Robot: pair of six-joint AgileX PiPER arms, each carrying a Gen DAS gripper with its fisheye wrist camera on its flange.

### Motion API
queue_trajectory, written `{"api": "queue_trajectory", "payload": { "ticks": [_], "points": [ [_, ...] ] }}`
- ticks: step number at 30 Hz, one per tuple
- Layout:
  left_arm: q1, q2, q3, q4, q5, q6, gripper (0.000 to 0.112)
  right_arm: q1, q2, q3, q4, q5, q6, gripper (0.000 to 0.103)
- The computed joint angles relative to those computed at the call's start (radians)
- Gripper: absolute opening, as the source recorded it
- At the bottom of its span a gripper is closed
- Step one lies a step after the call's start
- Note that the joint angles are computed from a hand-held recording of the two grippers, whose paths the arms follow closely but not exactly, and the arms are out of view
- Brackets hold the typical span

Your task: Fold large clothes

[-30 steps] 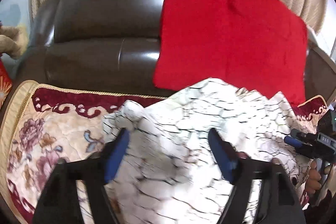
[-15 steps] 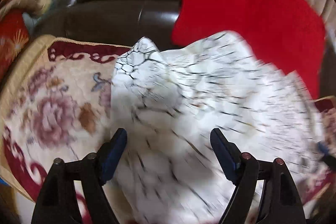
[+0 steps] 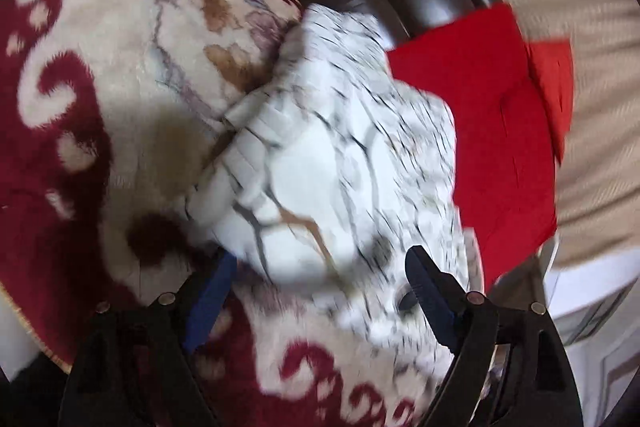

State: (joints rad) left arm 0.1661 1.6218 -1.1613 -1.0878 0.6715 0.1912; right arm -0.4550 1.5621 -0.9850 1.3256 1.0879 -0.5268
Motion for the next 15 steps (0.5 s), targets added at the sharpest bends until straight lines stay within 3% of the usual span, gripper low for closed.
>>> {"api": "queue_trajectory", "payload": {
  "ticks": [3,5,10,12,15],
  "points": [
    [0.004,0.043,0.006,-0.136,-0.035,0.1,0.089,0.061,0.059,-0.03,0.005,-0.052,0.014,0.082],
    [-0.009,0.051,0.007,-0.206,-0.068,0.144,0.09,0.1,0.07,-0.036,-0.004,-0.144,0.041,0.082],
    [-0.053,0.072,-0.006,-0.41,-0.118,0.366,0.089,0.145,0.055,-0.02,0.133,-0.292,-0.051,0.082],
    [-0.068,0.072,-0.016,-0.413,-0.142,0.4,0.089,0.16,0.06,-0.027,0.166,-0.336,-0.076,0.082],
    [-0.082,0.09,-0.044,-0.36,-0.16,0.359,0.089,0.189,0.09,-0.089,0.044,-0.414,0.039,0.082]
  ]
}}
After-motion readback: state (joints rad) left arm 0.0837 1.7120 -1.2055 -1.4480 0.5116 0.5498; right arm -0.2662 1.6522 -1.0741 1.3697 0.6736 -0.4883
